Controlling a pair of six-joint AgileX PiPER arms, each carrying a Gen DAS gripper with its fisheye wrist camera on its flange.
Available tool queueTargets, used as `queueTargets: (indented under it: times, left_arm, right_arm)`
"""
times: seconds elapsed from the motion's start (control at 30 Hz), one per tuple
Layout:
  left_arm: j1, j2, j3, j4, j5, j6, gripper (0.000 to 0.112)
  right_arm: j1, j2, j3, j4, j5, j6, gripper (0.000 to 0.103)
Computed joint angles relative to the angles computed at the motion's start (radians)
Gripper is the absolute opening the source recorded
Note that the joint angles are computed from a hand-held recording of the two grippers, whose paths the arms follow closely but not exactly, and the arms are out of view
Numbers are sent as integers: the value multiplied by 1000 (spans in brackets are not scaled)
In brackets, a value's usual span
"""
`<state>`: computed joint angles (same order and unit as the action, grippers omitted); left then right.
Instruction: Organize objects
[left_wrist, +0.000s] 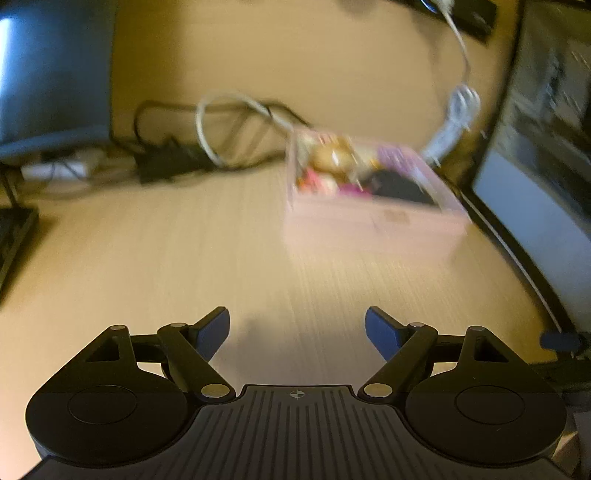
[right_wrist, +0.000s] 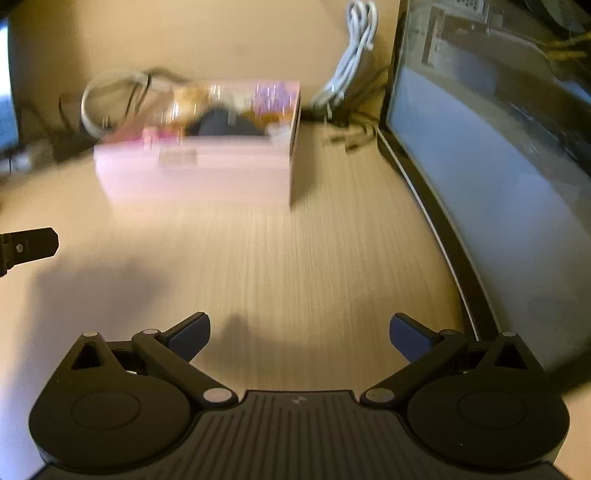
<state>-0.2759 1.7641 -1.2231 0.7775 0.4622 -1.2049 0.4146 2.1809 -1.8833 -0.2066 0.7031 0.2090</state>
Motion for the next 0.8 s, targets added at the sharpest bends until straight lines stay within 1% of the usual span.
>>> queueTargets:
  times: [0.07, 0.1, 0.13, 0.17, 0.2, 0.23, 0.27, 0.37, 0.4, 0.43, 0.47, 0.5, 0.6, 0.63, 0.7, 0.8]
  left_arm:
    - [-20, 8, 17, -42, -4, 35, 86]
    - [-29, 15, 25, -43, -5, 29, 86]
    - [-37, 25, 27, -43, -6, 21, 86]
    - [-43, 36, 26, -38, -7, 8, 86]
    - [-58, 47, 27, 7, 1, -45, 87]
    - [-76, 60, 24, 83, 17, -118, 87]
    - [-98, 74, 16, 142, 43, -177, 88]
    - [-151, 117, -24, 231, 138, -280, 88]
    - [-164, 131, -35, 258, 160, -312, 88]
    - [-176, 146, -43, 289, 179, -345, 89]
    - [-187, 157, -48, 318, 195, -382, 90]
    - [-195, 167, -52, 344, 207, -419, 91]
    - [-201, 182, -51, 403, 207, -472, 91]
    - [-201, 189, -54, 416, 210, -486, 92]
    - [-197, 198, -69, 407, 214, -481, 93]
    - [-188, 209, -87, 396, 210, -465, 95]
  right_arm:
    - [3, -23, 58, -21, -8, 28, 103]
    - [-2, -42, 102, -16, -46, 35, 103]
    - [-7, -51, 124, -11, -64, 39, 103]
    - [-19, -56, 140, 22, -85, 16, 103]
    - [-34, -58, 152, 66, -108, -17, 103]
    - [-46, -60, 170, 102, -141, -43, 103]
    - [-53, -63, 196, 97, -193, -46, 103]
    - [-67, -69, 264, 127, -327, -99, 103]
    - [-71, -68, 279, 149, -365, -132, 103]
    - [-78, -62, 283, 208, -393, -205, 103]
    - [-84, -55, 280, 255, -408, -263, 103]
    - [-87, -47, 270, 270, -411, -280, 103]
    - [-83, -27, 256, 217, -447, -217, 103]
    - [-84, -16, 237, 206, -440, -203, 103]
    - [-80, -9, 224, 183, -433, -176, 103]
    - [-83, -10, 227, 195, -436, -188, 103]
